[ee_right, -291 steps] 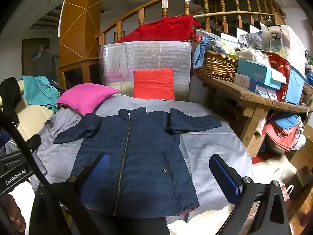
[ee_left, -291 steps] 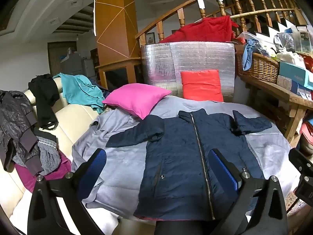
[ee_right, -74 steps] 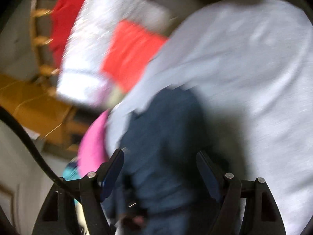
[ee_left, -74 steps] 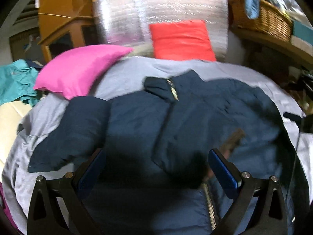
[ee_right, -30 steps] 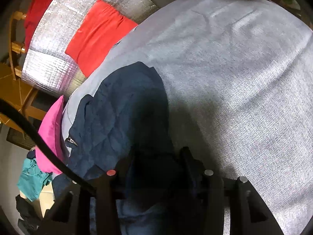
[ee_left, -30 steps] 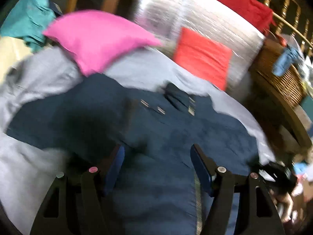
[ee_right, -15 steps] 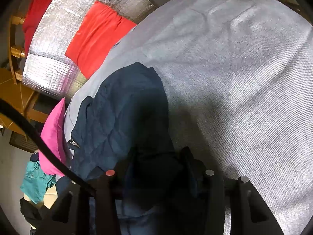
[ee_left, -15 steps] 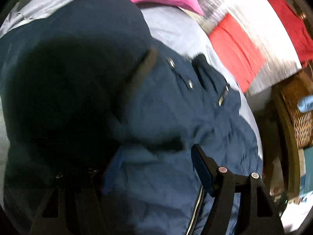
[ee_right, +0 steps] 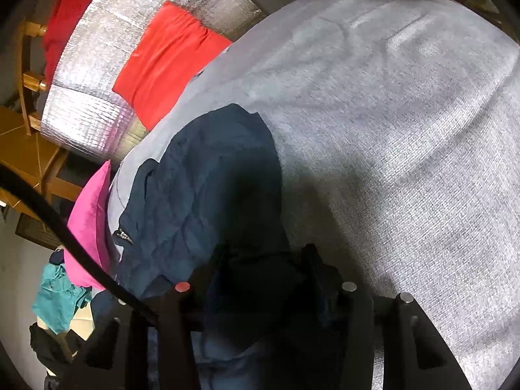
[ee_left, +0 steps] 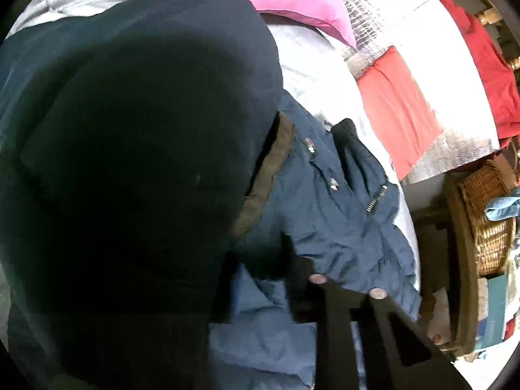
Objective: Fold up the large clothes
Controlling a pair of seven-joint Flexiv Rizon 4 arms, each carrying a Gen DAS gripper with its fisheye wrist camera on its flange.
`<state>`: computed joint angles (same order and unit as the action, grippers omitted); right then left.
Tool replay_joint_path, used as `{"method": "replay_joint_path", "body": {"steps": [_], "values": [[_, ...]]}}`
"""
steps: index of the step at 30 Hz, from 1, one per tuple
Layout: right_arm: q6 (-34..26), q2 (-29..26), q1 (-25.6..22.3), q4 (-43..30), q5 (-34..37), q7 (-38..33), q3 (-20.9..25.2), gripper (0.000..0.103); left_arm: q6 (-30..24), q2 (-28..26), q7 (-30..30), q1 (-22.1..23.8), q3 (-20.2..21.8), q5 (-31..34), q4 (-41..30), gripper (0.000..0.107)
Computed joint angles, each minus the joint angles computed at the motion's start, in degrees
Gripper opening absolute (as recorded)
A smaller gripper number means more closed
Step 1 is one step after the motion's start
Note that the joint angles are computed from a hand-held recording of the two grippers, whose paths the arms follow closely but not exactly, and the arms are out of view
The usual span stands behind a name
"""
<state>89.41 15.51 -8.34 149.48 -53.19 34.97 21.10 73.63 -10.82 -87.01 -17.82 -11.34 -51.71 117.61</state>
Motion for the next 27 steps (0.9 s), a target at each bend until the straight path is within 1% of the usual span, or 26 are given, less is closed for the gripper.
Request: {"method": "replay_joint_path", "body": {"steps": [2,4,6,9,10,12,13,14,16,17,18,20,21,22,23,24,25,27], "values": [[1.1,0.1,-1.0,0.2,-0.8,0.3,0.2,0.050,0.2,1.3,1.1,-0.2,-0.3,-1.8,0.9,0.015],[1.5,0.3,-1.8,0.2,-1.1,0.6,0.6,0.048,1.3,2.7,2.4,-1.0,-0.2,-1.8,1.5,0.014],[0.0,0.8,-0.4,0.2,0.7,-0.8,0.5,0.046,1.4,4.5,3.1,-1.7,0.3,-1.2,2.3,0.014],[-2.4,2.0,0.5,-0.3,0.9,-1.5,0.6,0.044,1.6,6.5,3.4,-2.6,1.5,0.4,3.5,0.014],[-3.6,2.3,1.3,-0.5,1.3,-2.2,0.4,0.044,1.2,7.1,2.7,-2.6,2.2,2.4,4.1,0.014],[-5.8,2.2,3.5,-1.0,2.9,-3.6,-0.2,0.044,-1.0,7.1,-0.9,-2.0,3.6,8.3,4.0,0.014],[-7.7,1.8,6.2,-1.3,6.0,-5.9,-1.1,0.043,-3.2,6.7,-3.9,-1.5,4.4,12.4,3.5,0.014],[-9.1,1.4,8.2,-1.5,8.7,-7.9,-1.6,0.043,-4.4,6.4,-4.9,-1.1,4.5,13.8,3.2,0.014],[-9.4,1.3,8.5,-1.6,8.0,-7.4,-2.0,0.043,-8.5,5.1,-7.8,-0.1,5.0,18.2,1.7,0.015],[-10.4,1.6,9.9,-1.7,9.8,-8.6,-2.5,0.044,-9.8,5.1,-8.4,0.2,5.0,18.9,1.6,0.018],[-11.3,2.1,10.9,-1.8,11.3,-9.3,-2.7,0.046,-10.5,5.2,-8.3,0.5,4.8,18.0,1.6,0.019],[-14.9,3.5,13.8,-2.3,16.0,-11.5,-3.0,0.058,-11.9,6.1,-8.2,0.9,4.9,17.5,1.8,0.023],[-17.0,4.4,14.9,-2.5,18.0,-12.6,-3.0,0.059,-13.3,6.6,-9.4,1.1,5.2,19.4,1.3,0.030],[-19.5,5.5,15.4,-2.9,18.9,-13.2,-2.6,0.059,-15.1,7.3,-10.3,1.4,5.7,21.4,1.1,0.035],[-21.5,6.6,15.5,-3.0,19.3,-13.3,-2.1,0.059,-15.8,8.2,-10.0,1.7,6.0,21.7,1.5,0.043],[-24.0,7.9,15.5,-3.4,19.3,-13.4,-1.5,0.059,-15.9,9.5,-9.2,1.8,6.4,20.8,2.5,0.046],[-26.3,9.5,15.2,-3.6,18.8,-13.0,-0.7,0.059,-15.8,10.8,-8.2,1.8,6.7,19.8,3.6,0.047],[-27.2,12.0,14.1,-3.2,16.6,-11.6,0.2,0.059,-14.7,13.7,-4.4,1.8,8.0,15.7,6.7,0.049]]}}
